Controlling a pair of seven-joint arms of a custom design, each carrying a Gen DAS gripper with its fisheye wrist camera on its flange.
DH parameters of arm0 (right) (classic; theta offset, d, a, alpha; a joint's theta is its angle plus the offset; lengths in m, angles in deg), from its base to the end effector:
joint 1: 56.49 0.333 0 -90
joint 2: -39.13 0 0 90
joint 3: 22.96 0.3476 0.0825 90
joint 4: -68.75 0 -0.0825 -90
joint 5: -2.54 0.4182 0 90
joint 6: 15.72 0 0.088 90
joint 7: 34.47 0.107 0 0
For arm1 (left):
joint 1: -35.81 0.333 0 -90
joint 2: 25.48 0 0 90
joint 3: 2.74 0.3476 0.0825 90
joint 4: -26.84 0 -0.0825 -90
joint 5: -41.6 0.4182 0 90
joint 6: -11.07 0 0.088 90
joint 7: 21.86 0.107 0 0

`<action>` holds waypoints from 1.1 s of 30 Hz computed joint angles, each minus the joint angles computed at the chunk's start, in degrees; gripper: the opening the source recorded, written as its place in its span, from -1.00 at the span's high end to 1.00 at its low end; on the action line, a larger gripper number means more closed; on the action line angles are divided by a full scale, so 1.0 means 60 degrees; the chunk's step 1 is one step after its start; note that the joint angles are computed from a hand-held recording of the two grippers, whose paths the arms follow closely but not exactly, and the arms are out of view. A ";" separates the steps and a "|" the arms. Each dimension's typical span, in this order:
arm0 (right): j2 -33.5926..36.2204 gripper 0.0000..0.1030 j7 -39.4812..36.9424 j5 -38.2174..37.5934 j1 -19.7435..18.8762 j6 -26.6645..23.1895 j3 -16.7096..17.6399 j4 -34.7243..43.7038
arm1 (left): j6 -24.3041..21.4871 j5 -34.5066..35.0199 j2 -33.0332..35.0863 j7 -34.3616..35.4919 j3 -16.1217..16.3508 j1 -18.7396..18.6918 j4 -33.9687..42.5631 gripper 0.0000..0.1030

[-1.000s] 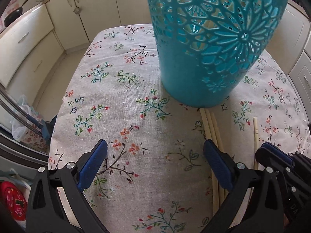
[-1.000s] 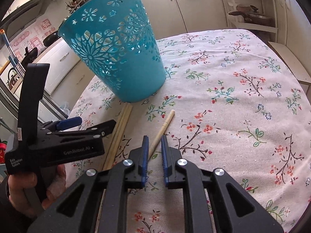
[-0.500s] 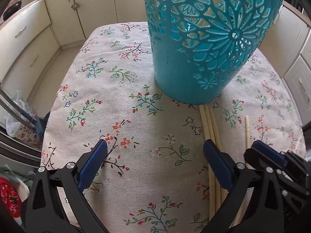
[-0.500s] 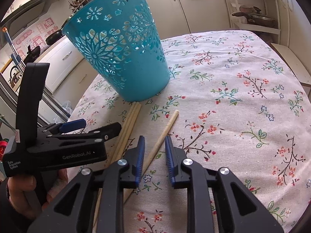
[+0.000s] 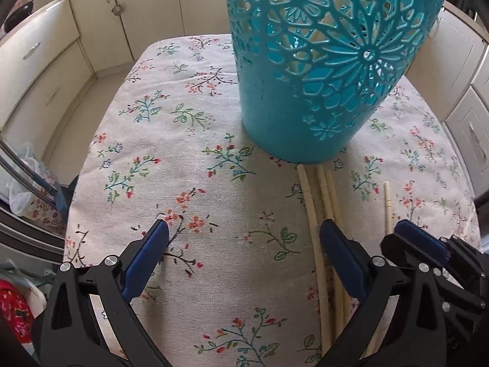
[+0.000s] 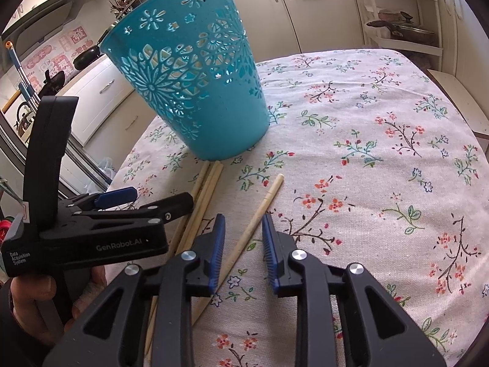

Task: Organize utensils
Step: 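Close the left tool on a chopstick from the bundle, then lift the chopstick with the left tool over the basket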

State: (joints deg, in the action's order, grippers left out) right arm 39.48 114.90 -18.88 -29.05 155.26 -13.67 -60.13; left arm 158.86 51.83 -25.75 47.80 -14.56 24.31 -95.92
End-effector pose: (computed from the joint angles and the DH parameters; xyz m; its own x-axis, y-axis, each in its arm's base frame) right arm 0.4613 0.3760 0.4546 0.0786 -0.9199 -0.3842 -0.8158 0.1622 -0.5552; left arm 0.5525 -0.2417 0.4665 -0.1818 -0.9833 0.0032 -0.8822 0.1617 -0.4422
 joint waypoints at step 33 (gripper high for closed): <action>-0.0069 0.44 -0.0265 0.0371 -0.0089 0.0201 0.0060 -0.0135 | 0.0006 -0.4426 -0.2045 0.3848 0.0889 -0.0156 -0.0339 0.90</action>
